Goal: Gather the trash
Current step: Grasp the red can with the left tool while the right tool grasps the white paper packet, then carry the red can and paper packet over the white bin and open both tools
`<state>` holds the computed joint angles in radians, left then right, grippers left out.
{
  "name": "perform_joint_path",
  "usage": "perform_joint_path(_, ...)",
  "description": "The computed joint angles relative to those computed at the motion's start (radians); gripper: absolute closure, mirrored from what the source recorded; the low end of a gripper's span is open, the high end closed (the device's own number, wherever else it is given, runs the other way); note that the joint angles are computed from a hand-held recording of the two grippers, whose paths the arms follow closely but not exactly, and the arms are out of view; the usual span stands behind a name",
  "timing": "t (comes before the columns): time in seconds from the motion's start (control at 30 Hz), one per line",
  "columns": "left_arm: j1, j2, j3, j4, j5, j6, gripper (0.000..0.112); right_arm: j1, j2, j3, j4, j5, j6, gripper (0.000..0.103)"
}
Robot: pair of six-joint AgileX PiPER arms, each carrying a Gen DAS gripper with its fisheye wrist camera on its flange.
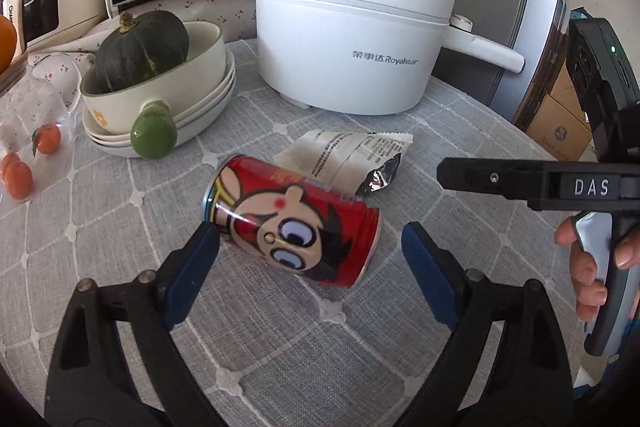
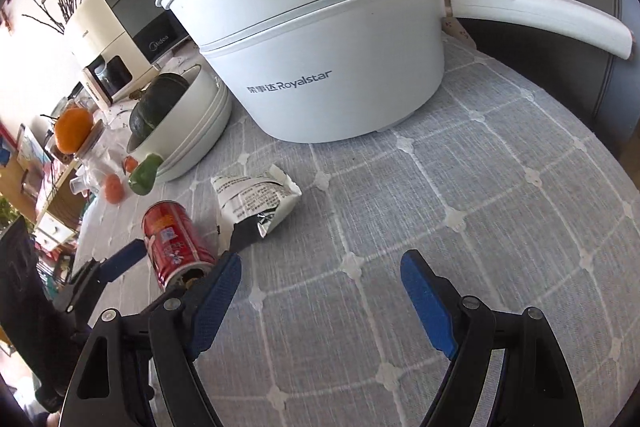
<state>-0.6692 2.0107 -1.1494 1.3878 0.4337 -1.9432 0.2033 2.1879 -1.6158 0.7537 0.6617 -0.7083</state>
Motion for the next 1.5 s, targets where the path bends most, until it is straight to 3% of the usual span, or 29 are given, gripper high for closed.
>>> perform_joint_path(0.1,0.024,0.004,-0.003,-0.032,-0.025,0.043,0.020,0.021,0.033,-0.045,0.017,0.006,0.005,0.020)
perform_joint_path(0.27,0.060,-0.030,0.061,0.141,-0.098,-0.101,0.017,0.025,0.113,-0.152,0.084,0.050,0.021,0.021)
perform_joint_path(0.37,0.073,-0.048,0.082,0.203,-0.121,-0.101,0.014,0.016,0.177,-0.242,0.127,0.104,0.058,0.034)
perform_joint_path(0.47,0.084,-0.071,0.103,0.245,-0.137,-0.093,0.012,0.007,0.244,-0.336,0.172,0.165,0.090,0.055)
perform_joint_path(0.53,0.088,-0.073,0.101,0.242,-0.143,-0.051,0.012,0.002,0.287,-0.401,0.186,0.218,0.100,0.087)
perform_joint_path(0.6,0.088,-0.065,0.084,0.183,-0.148,0.044,0.011,-0.003,0.277,-0.379,0.212,0.213,0.063,0.090)
perform_joint_path(0.8,0.085,-0.019,0.005,-0.080,-0.158,0.398,0.011,-0.071,0.195,-0.259,0.234,0.197,-0.036,0.092)
perform_joint_path(0.9,0.070,0.002,-0.023,-0.158,-0.133,0.497,0.012,-0.113,0.158,-0.205,0.223,0.192,-0.088,0.092)
perform_joint_path(1.0,0.056,0.009,-0.031,-0.201,-0.113,0.521,0.023,-0.156,0.136,-0.162,0.219,0.196,-0.119,0.092)
perform_joint_path(1.23,0.028,-0.035,0.023,-0.174,-0.113,0.267,0.024,-0.225,0.059,-0.035,0.226,0.199,-0.180,0.092)
perform_joint_path(1.5,-0.116,-0.171,0.125,-0.210,0.006,0.068,0.024,-0.290,-0.155,0.215,0.198,0.188,-0.289,0.093)
